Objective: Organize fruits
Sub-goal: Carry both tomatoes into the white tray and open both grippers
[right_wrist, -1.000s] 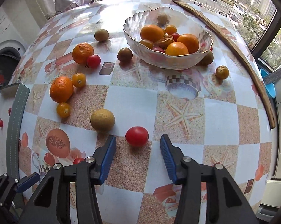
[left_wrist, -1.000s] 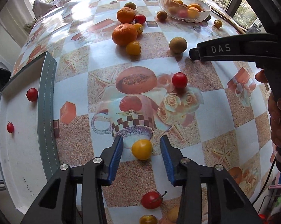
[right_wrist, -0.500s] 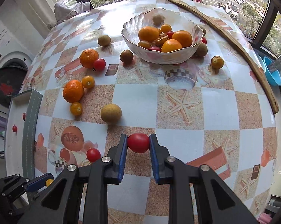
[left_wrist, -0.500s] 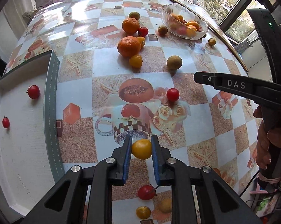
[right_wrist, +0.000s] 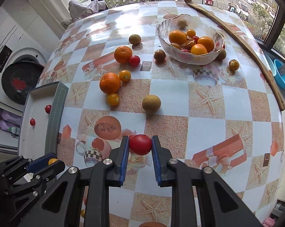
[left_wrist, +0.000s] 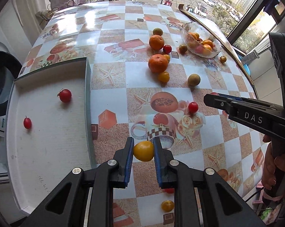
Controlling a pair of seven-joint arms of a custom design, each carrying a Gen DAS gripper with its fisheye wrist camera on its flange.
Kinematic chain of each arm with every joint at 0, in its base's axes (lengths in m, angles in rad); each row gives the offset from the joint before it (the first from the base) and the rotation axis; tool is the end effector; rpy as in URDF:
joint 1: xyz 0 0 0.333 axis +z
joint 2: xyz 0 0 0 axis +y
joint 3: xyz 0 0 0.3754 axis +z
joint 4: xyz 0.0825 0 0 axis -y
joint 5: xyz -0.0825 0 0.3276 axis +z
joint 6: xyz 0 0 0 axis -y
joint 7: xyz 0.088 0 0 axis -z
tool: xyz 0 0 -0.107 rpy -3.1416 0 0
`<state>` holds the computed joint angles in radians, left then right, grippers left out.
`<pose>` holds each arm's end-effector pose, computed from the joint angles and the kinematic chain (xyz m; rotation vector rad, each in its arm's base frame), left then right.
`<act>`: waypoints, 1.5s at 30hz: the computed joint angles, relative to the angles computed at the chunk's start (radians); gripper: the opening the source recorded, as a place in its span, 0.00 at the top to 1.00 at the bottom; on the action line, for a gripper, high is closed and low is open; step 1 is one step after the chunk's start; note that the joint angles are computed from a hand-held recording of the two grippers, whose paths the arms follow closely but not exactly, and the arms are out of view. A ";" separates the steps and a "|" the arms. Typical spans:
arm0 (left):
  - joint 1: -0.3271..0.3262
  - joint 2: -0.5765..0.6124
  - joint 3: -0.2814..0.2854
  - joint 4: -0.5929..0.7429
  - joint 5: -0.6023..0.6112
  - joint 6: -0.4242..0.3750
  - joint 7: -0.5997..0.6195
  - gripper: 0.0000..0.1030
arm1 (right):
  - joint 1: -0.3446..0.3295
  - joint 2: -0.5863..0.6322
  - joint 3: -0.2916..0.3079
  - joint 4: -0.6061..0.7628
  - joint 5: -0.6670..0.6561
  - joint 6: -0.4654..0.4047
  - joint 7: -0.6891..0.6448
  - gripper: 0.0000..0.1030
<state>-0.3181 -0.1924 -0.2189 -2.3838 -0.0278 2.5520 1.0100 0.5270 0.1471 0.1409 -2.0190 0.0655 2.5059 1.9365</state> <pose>0.3791 -0.2324 0.5226 -2.1586 2.0728 -0.5161 0.4525 0.3507 0.5061 -2.2083 1.7133 -0.0356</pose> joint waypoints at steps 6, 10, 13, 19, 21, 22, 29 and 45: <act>0.040 -0.069 0.027 -0.059 0.037 -0.009 -0.024 0.79 | 0.037 0.045 0.021 0.078 0.003 -0.028 -0.011 0.75; 0.073 -0.112 0.049 -0.102 0.065 -0.016 -0.040 0.79 | 0.071 0.094 0.030 0.153 0.010 -0.053 -0.026 0.75; 0.102 -0.139 0.062 -0.133 0.092 -0.023 -0.053 0.79 | 0.100 0.133 0.035 0.212 0.015 -0.071 -0.035 0.75; 0.154 -0.187 0.088 -0.193 0.134 -0.032 -0.077 0.79 | 0.156 0.215 0.039 0.335 0.024 -0.112 -0.057 0.75; 0.173 -0.197 0.091 -0.210 0.156 -0.035 -0.085 0.79 | 0.172 0.243 0.040 0.379 0.031 -0.130 -0.067 0.75; 0.182 -0.200 0.092 -0.217 0.166 -0.037 -0.088 0.79 | 0.180 0.258 0.042 0.400 0.037 -0.139 -0.071 0.75; 0.224 -0.202 0.112 -0.264 0.202 -0.033 -0.102 0.79 | 0.232 0.369 0.041 0.563 0.066 -0.215 -0.089 0.75; 0.246 -0.189 0.101 -0.293 0.276 -0.028 -0.107 0.75 | 0.333 0.595 -0.005 0.900 0.034 -0.406 -0.102 0.74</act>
